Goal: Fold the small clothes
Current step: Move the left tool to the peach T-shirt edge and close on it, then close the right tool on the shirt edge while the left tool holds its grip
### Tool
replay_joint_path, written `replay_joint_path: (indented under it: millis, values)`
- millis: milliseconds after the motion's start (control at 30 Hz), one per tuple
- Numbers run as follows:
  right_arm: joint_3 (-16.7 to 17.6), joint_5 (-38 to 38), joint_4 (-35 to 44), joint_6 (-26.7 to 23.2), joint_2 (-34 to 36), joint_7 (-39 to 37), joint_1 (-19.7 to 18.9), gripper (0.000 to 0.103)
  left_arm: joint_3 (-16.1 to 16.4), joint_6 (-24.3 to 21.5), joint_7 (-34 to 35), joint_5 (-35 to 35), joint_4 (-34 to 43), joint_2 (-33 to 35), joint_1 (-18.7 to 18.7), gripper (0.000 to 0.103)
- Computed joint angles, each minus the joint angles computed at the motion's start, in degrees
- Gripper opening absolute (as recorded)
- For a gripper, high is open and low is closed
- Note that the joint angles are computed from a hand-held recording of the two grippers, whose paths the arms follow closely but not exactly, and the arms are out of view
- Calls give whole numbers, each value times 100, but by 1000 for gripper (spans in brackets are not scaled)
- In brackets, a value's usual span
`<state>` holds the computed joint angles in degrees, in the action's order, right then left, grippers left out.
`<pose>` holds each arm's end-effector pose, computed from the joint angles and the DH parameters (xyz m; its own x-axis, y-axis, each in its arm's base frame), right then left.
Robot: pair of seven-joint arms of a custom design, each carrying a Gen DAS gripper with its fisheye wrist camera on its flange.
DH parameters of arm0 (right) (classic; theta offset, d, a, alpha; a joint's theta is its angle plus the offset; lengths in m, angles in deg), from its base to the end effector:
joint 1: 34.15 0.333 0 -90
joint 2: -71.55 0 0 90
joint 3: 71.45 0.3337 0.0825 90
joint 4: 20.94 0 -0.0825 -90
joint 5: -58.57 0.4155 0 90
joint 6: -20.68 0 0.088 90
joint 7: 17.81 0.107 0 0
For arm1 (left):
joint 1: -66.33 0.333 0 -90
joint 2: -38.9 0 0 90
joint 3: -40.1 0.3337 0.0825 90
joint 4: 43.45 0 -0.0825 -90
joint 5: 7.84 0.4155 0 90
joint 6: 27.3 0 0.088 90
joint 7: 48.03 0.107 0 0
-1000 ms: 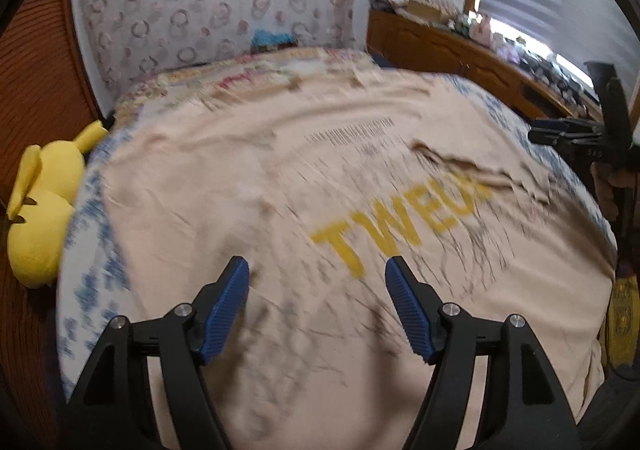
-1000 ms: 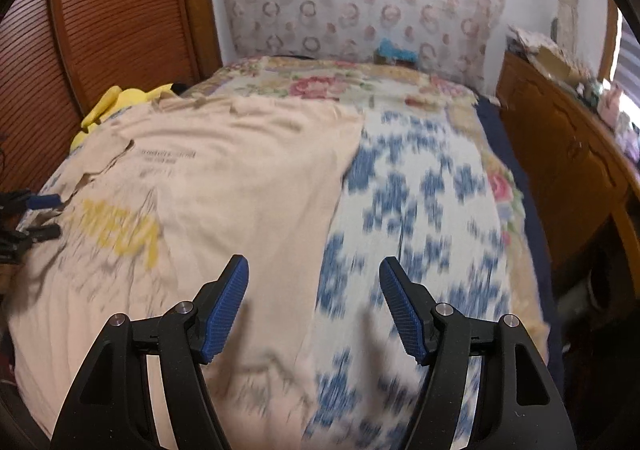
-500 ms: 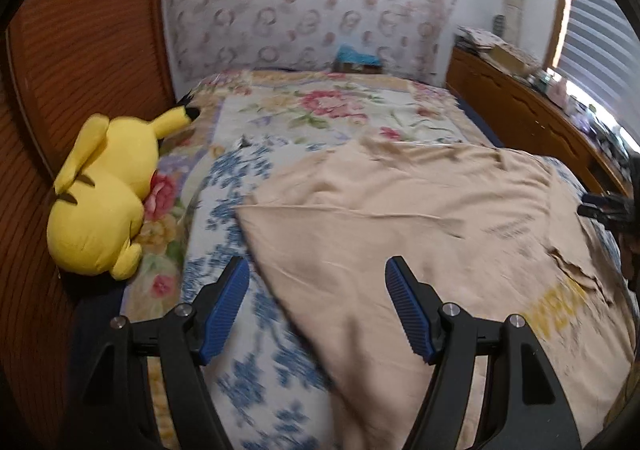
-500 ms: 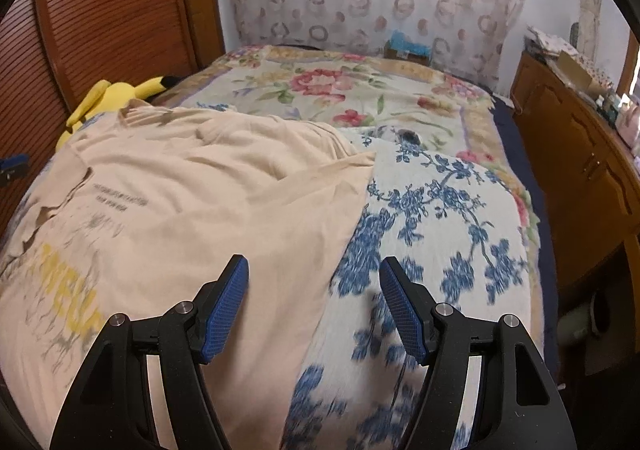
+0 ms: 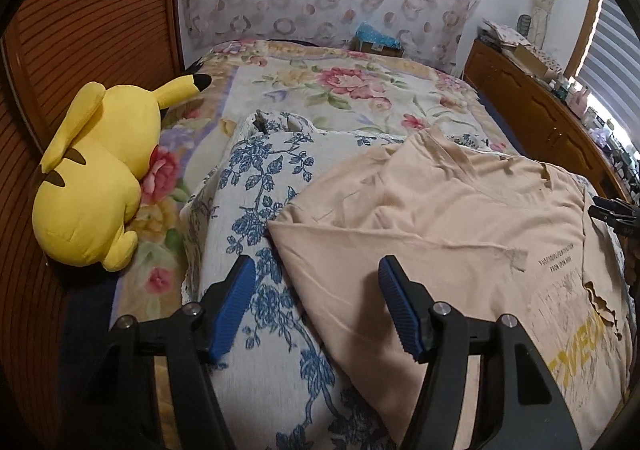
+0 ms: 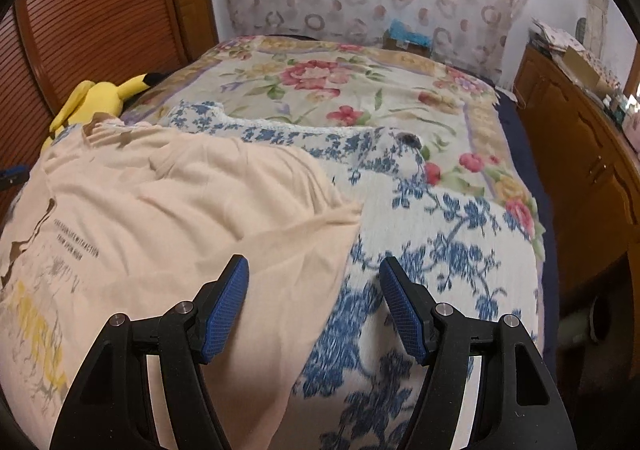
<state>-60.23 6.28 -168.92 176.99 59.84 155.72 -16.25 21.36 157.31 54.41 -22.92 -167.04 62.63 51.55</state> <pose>0.3957 0.2531 0.3499 -0.1560 -0.9878 -0.0011 -0.8100 0.1286 -0.5722 0.5493 -0.3226 0.2762 -0.4834 -0.8640 0.1406 -0.7307 0.3098 -0.6083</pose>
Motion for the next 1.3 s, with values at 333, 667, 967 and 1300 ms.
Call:
replay_joint_path:
  millis: [333, 667, 967, 1300]
  values:
    - [24, -618, 67, 119, 156, 519, -67, 70, 63, -91, -2, -1, 195, 103, -57, 50]
    - [-39, -697, 26, 100, 152, 583, 7, 71, 898, -62, -297, 107, 254, 145, -905, 44]
    - [-52, -697, 31, 115, 155, 582, 12, 71, 998, -41, -383, 284, 285, 185, -994, 39]
    - [-52, -697, 23, 119, 148, 581, 13, 71, -269, -149, 180, 175, 269, 155, 126, 4]
